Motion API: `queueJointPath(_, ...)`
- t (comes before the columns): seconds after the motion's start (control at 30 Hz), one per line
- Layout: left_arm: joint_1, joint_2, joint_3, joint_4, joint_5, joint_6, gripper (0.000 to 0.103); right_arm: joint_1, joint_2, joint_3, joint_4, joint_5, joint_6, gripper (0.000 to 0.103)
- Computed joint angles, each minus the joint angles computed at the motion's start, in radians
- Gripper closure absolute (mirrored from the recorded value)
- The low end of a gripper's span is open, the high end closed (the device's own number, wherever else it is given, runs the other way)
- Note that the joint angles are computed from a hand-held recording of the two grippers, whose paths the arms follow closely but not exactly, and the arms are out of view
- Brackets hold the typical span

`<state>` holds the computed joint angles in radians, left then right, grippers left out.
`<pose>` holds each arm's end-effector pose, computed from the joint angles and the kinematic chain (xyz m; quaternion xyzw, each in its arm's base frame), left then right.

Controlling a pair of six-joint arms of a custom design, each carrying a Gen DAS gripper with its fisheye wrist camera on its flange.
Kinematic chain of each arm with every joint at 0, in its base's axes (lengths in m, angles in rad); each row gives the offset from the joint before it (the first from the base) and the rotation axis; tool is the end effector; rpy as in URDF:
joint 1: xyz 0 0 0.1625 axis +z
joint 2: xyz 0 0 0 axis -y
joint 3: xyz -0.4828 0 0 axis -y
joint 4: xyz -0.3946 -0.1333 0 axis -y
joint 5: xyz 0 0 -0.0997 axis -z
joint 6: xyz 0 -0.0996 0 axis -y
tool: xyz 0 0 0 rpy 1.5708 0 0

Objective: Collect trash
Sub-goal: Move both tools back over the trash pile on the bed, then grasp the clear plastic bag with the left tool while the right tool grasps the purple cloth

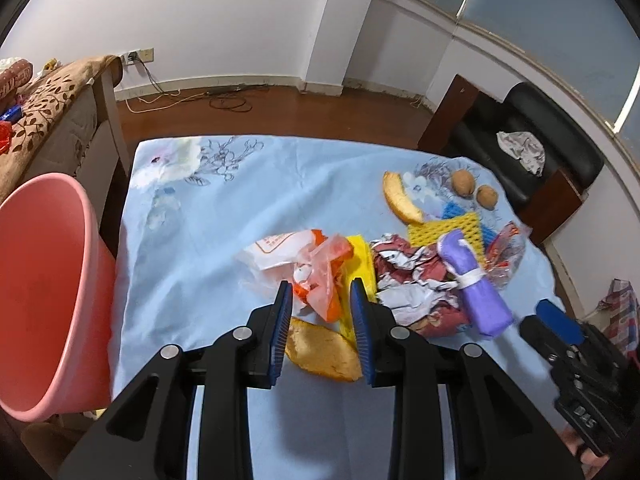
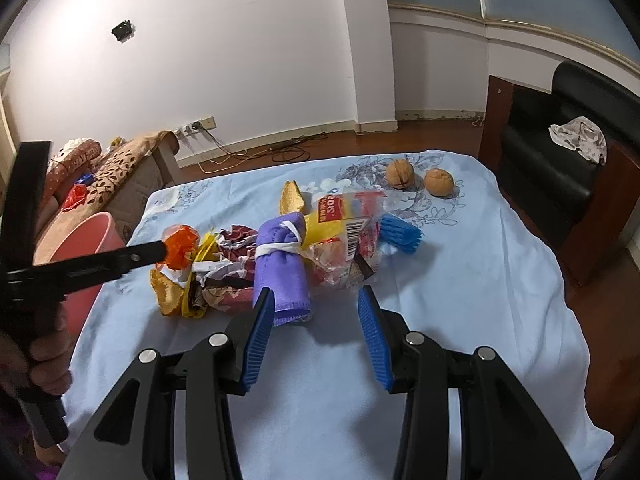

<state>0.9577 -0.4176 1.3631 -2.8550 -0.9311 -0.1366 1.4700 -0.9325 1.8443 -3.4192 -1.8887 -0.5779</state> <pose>-0.2986 -0.7594 -0.0039 0.1693 0.9218 -0.2624 0.2298 0.0348 -0.6715 0.2625 0.1388 -0.8730 0.3733 0.2815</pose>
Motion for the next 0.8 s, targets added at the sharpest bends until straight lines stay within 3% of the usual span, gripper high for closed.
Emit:
queueJointPath(0.07,0.001,0.003,0.000,0.003,0.006,0.005,0.091,-0.003,-0.005,0.005,0.012,0.016,-0.001,0.060)
queueJointPath(0.13,-0.001,0.004,0.004,-0.007,0.019,0.009,0.096,-0.006,-0.008,0.006,0.025,0.027,0.003,0.060)
queueJointPath(0.5,-0.019,-0.040,0.095,-0.127,0.011,0.046,0.098,-0.033,-0.021,-0.022,0.162,0.099,0.126,0.059)
queueJointPath(0.7,-0.022,-0.055,0.121,-0.144,0.001,0.045,0.098,-0.030,0.001,-0.053,0.177,0.107,0.129,0.060)
queueJointPath(0.8,-0.025,-0.060,0.131,-0.153,0.000,0.046,0.098,-0.023,0.015,-0.062,0.169,0.092,0.115,0.076)
